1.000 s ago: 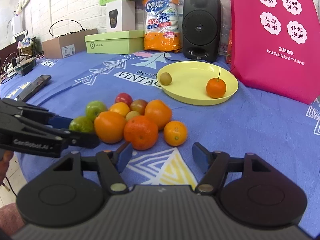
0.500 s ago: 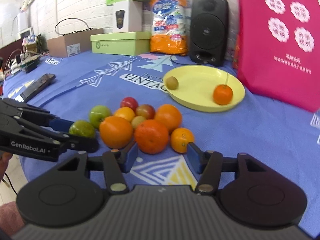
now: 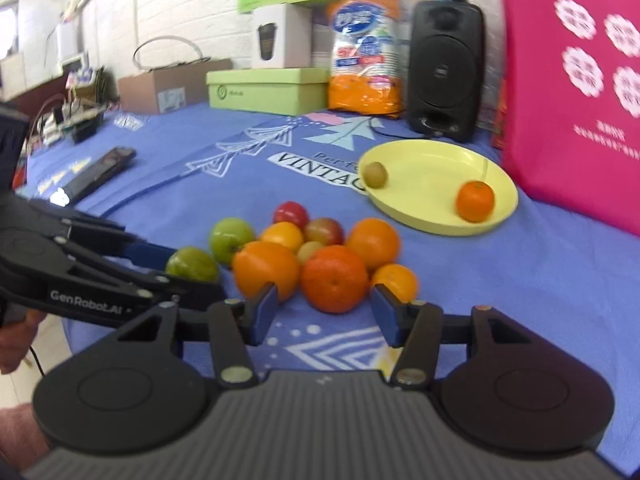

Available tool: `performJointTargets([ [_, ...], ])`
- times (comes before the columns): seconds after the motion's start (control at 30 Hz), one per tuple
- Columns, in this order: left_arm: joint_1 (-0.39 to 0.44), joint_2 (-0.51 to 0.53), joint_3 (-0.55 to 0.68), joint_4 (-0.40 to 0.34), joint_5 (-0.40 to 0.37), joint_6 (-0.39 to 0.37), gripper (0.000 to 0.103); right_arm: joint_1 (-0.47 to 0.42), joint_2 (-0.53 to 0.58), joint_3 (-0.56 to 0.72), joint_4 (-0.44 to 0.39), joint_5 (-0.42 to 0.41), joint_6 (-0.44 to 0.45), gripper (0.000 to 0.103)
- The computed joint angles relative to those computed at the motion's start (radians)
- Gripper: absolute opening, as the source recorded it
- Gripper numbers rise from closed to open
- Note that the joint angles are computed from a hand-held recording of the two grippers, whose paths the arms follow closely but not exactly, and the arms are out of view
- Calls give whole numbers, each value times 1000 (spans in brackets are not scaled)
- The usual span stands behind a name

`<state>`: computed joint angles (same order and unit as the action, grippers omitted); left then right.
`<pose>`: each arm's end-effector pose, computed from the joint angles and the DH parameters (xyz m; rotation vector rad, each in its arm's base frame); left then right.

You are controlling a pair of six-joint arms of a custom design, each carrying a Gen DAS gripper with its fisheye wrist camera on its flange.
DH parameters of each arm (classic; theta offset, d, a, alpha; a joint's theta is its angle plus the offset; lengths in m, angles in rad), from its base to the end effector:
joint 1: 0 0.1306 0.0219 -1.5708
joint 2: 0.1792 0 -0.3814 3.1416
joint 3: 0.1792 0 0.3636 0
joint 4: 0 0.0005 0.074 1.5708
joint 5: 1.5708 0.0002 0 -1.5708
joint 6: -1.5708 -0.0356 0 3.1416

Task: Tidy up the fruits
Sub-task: 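Grasp a large orange with the right tool while the left holds the mango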

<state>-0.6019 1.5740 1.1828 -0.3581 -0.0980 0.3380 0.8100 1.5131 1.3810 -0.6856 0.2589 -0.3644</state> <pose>0.4198 -0.2847 0.2924 0.2587 2.3291 -0.3596 0.3535 0.3574 0.3821 -0.4040 2.3343 0.2619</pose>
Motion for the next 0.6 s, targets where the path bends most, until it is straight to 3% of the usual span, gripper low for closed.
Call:
performJointTargets([
  [0.27, 6, -5, -7, 3, 9, -4, 46, -20, 58, 37, -12, 0, 1, 50],
  [0.37, 8, -6, -10, 5, 11, -6, 46, -29, 60, 22, 22, -20, -7, 40],
  [0.6, 10, -14, -20, 15, 16, -7, 46, -23, 44, 6, 33, -10, -22, 40],
])
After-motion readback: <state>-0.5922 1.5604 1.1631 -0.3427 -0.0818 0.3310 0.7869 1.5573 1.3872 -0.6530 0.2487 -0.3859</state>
